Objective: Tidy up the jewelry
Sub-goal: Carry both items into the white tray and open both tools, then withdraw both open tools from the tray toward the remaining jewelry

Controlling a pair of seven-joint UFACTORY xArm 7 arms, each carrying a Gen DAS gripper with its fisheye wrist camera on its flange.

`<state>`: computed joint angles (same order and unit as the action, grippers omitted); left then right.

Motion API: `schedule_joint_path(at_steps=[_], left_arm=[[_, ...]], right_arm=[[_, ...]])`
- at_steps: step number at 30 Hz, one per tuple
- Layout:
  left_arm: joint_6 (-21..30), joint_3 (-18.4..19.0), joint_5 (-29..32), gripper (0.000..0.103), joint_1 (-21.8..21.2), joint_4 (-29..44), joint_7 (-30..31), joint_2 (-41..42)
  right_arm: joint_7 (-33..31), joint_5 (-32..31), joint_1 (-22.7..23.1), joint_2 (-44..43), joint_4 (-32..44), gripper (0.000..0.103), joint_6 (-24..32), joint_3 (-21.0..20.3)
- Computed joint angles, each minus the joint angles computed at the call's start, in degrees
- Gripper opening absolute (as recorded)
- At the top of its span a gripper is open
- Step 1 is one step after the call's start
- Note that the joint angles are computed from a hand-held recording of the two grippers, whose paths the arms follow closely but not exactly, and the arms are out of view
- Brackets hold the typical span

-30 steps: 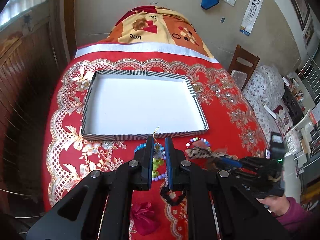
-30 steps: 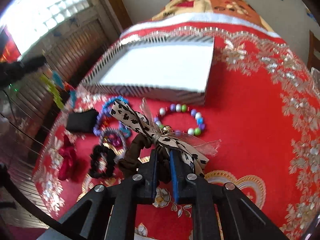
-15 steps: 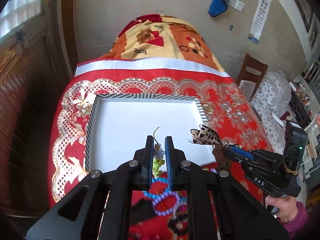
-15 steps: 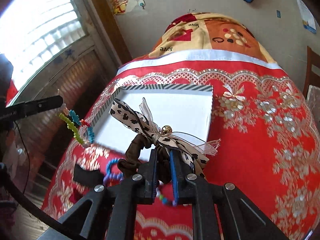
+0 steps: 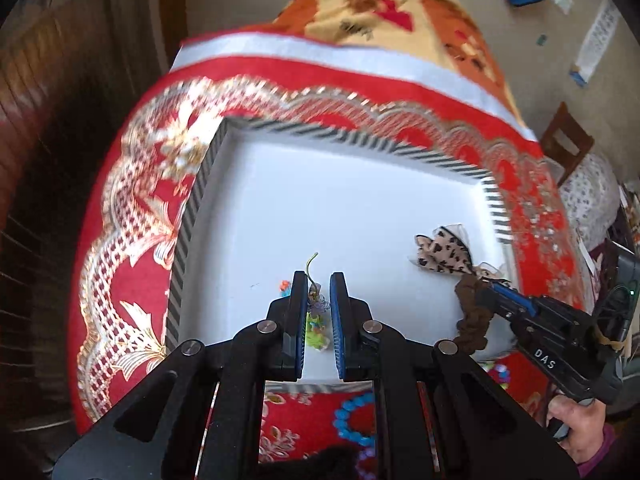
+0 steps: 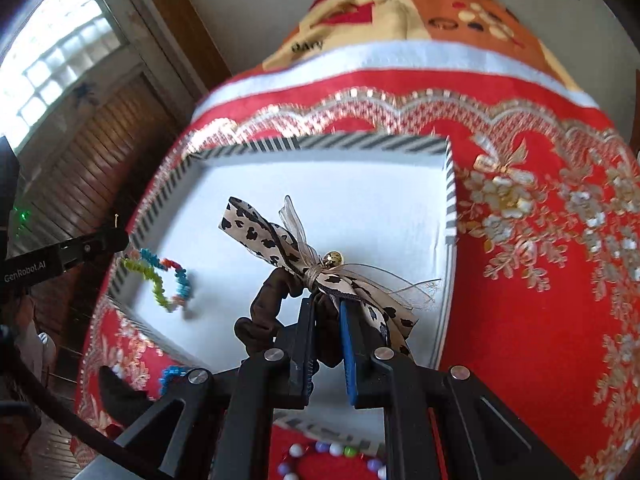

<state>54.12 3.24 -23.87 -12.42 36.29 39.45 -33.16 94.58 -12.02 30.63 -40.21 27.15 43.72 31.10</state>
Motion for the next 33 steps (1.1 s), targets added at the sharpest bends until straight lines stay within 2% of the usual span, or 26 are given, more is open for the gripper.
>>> schedule_joint_path(at_steps=[2,4,6,7,9,10,19,26,33], left_arm=[[-0.12,0.07,0.30,0.010,0.41,0.01,-0.31,1.57],[-0.05,0.24,0.26,0.017,0.66,-0.03,-0.09,2.80],[0.32,0.43,-0.03,0.041,0.94,-0.06,0.06,3.65],[0.64,0.73,-0.51,0.044,1.04,0.03,0.32,4.07],[1.35,0.79,-0.81,0.045,1.55,0.06,0.23,4.46],[1.32,0.78,-0.76,0.045,1.88,0.01,0.31,4.46],[2.82,1.45,-0.32,0.045,3.22,-2.31,1.07,-1.79],[5.87,2.94,1.68,0.045,4.58,-5.96,0.82,-12.41],[10.97,4.81,5.56,0.045,5.96,-9.50,2.25,-23.19]], right_arm=[[-0.30,0.39,0.09,1.34,-0.60,0.011,-0.94,-0.46],[-0.77,0.93,0.55,1.96,-1.21,0.013,-1.43,-1.20],[-0.74,0.64,0.71,1.25,-1.75,0.019,-1.46,-1.21],[-0.82,0.73,1.00,0.67,-1.99,0.028,-1.43,-1.34],[-0.79,0.57,1.24,-0.59,-2.40,0.042,-1.52,-1.14],[-0.50,0.34,1.25,-1.43,-2.45,0.043,-1.28,-0.69],[1.86,0.92,1.15,-2.81,1.38,0.043,2.84,2.28],[4.55,-1.53,0.04,-0.04,9.29,0.044,9.22,6.99],[8.25,-3.20,0.39,2.79,15.64,0.044,15.17,11.06]])
